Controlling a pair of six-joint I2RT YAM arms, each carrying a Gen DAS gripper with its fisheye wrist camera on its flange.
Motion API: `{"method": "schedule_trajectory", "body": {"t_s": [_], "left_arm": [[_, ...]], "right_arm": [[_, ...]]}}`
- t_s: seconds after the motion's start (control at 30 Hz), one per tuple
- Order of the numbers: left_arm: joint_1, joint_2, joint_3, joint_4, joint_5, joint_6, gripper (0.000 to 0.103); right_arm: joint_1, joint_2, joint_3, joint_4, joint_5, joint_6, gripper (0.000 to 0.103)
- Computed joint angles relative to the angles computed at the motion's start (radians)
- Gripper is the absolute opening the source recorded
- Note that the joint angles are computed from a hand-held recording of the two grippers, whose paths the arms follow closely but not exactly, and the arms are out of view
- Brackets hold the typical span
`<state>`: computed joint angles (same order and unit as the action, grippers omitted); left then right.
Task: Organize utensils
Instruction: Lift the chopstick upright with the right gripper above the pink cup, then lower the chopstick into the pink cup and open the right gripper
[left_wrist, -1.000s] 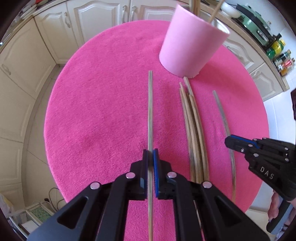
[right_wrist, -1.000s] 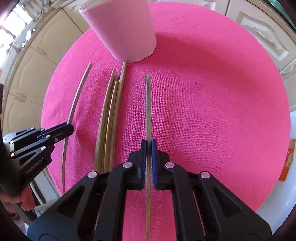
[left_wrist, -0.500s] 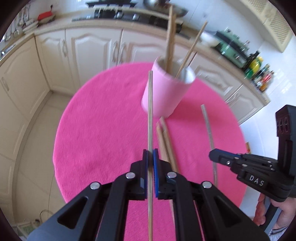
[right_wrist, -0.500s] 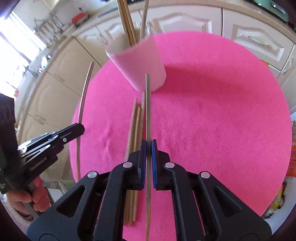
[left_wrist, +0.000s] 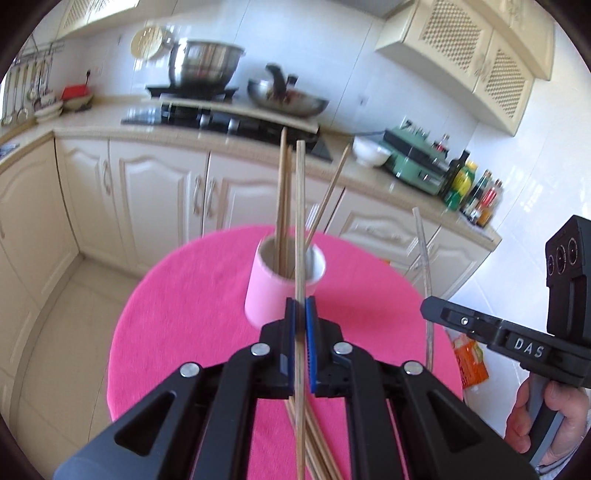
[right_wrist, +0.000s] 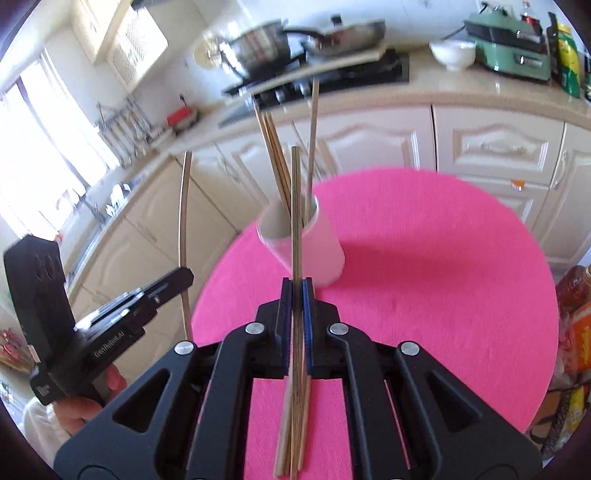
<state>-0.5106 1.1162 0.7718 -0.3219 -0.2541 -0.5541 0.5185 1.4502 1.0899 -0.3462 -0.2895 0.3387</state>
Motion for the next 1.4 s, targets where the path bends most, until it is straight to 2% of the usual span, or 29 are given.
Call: {"method": "schedule_trajectory", "body": {"t_s": [0.23,0.37,0.47,0.73,0.87,1.0,1.17,1.4], "left_arm": [[0.018,0.058,0.066,0.123,-0.03,0.064,0.006],[0.035,0.117,0.105,0.214,-0.053,0.101,0.006],[0.054,0.156,0.127,0.275,-0.068,0.112,0.006],[0.118,0.315,0.226,0.407,-0.077,0.165,0.006],[0.158,0.382,0.253,0.468,-0.067,0.141,0.006],[0.166,0.441,0.267,0.511,-0.119,0.139,0.006],[0.185,0.512,0.265,0.559,-0.124,0.133,0.006],[0.178,0.548,0.231,0.571,-0.118,0.116,0.006]], "right_arm": [[-0.022,0.004,0.049,0.106,0.008,0.013,0.006],[-0.024,0.032,0.061,0.242,0.018,0.021,0.006],[-0.023,0.076,0.073,0.323,0.026,0.016,0.006],[-0.024,0.251,0.213,0.455,0.018,0.011,0.006],[-0.025,0.324,0.278,0.498,0.019,0.015,0.006],[-0.023,0.389,0.329,0.522,0.034,0.032,0.006],[-0.021,0.446,0.351,0.554,0.049,0.052,0.006],[-0.011,0.497,0.375,0.538,0.045,0.032,0.006]]}}
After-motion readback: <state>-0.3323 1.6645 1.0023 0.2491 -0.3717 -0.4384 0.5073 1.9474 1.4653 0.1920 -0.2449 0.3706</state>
